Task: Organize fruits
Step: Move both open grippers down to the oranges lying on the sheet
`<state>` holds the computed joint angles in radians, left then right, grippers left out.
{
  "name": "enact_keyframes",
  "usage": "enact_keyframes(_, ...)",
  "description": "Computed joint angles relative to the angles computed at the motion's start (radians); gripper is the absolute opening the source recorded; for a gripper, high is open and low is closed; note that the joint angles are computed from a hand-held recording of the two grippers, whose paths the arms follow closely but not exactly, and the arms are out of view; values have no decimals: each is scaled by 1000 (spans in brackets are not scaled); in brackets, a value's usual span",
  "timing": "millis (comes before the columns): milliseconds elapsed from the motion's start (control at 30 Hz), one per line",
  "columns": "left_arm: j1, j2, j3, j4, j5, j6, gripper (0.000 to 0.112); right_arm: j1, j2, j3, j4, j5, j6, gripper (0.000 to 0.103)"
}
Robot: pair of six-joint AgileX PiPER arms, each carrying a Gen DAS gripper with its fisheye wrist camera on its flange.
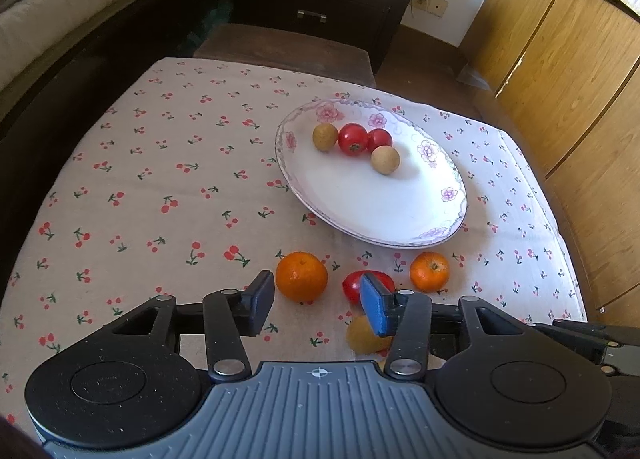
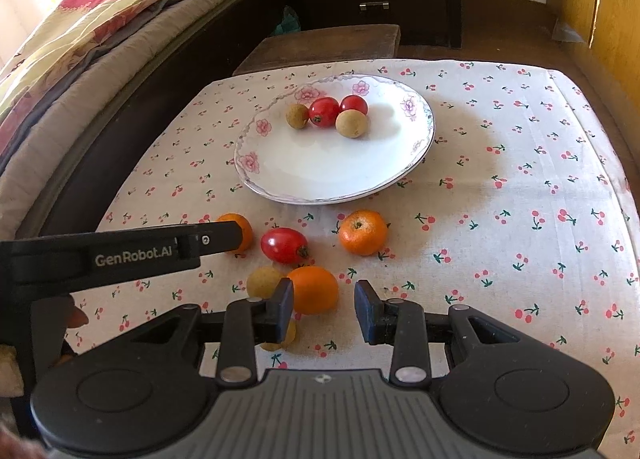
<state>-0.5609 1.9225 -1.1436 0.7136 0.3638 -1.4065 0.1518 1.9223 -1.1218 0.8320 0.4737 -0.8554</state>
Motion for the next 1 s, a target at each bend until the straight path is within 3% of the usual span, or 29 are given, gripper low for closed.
enact_keyframes(1000, 12, 75, -76, -42, 26, 89, 57, 37, 77, -65, -40, -8, 68, 41)
